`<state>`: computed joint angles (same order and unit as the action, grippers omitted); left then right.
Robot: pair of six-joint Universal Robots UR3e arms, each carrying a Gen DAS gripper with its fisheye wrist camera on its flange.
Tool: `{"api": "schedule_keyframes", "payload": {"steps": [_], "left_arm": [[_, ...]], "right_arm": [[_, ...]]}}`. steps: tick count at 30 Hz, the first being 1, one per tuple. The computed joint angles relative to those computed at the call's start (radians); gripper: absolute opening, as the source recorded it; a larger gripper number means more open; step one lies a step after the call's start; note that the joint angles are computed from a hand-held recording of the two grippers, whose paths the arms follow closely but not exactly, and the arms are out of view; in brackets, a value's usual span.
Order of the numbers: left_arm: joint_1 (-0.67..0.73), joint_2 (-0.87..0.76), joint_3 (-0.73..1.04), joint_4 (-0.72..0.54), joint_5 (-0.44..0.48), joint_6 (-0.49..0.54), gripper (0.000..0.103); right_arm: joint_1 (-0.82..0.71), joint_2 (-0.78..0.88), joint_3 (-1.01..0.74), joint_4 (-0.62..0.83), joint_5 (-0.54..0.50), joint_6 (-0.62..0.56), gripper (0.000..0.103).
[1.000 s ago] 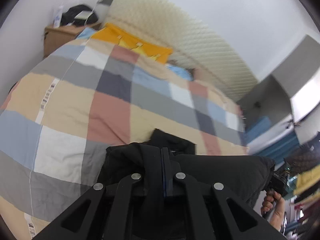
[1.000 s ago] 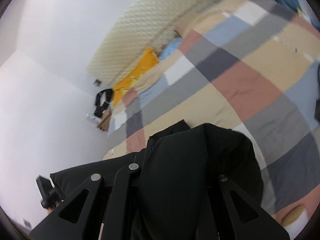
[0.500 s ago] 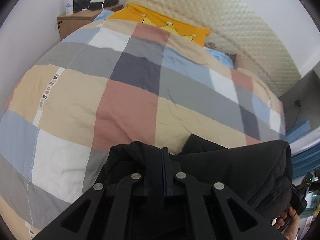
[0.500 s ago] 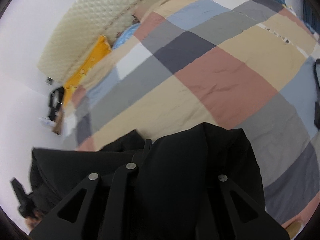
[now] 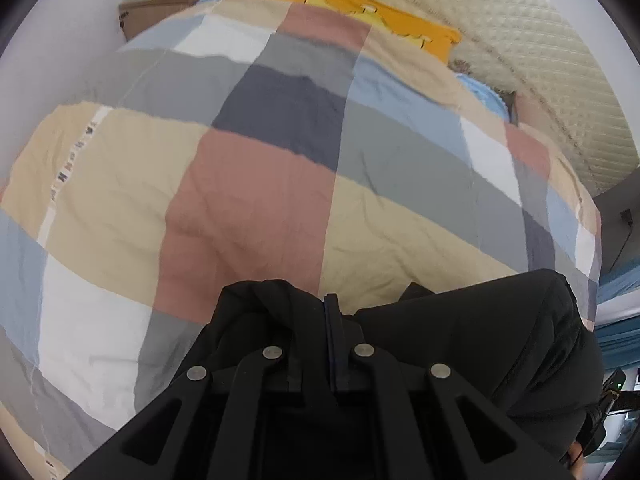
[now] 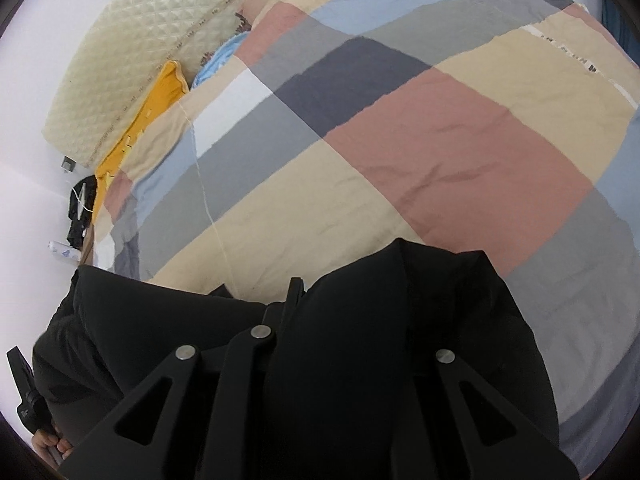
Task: Fold large clothes
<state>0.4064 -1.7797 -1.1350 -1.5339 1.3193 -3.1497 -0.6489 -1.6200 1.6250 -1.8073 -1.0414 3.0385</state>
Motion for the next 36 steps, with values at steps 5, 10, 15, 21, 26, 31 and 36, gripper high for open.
{"api": "schedule_keyframes", "payload": {"steps": [5, 10, 15, 21, 26, 31, 36], "left_arm": [[0.029, -0.015, 0.011, -0.05, -0.037, 0.007, 0.007], [0.088, 0.004, 0.079, -0.216, -0.083, 0.048, 0.008], [0.266, 0.056, 0.19, -0.478, -0.26, 0.129, 0.013], [0.374, 0.083, 0.439, -0.807, -0.267, 0.371, 0.05], [0.506, 0.093, 0.677, -1.069, -0.266, 0.637, 0.071], [0.585, 0.245, 0.607, -1.038, -0.298, 0.777, 0.071], [0.535, 0.53, 0.267, -0.888, -0.381, 0.831, 0.071]], "right_arm": [[0.0, 0.022, -0.017, 0.024, 0.01, 0.039, 0.015], [-0.107, -0.053, 0.042, 0.13, 0.145, 0.092, 0.026], [-0.195, -0.146, 0.0, 0.314, 0.204, 0.061, 0.062], [-0.269, -0.208, -0.227, 0.534, 0.19, -0.064, 0.081], [-0.33, -0.262, -0.345, 0.567, 0.15, -0.152, 0.081], [-0.381, -0.318, -0.431, 0.579, 0.151, -0.214, 0.081], [-0.369, -0.475, -0.365, 0.68, 0.234, -0.452, 0.081]]}}
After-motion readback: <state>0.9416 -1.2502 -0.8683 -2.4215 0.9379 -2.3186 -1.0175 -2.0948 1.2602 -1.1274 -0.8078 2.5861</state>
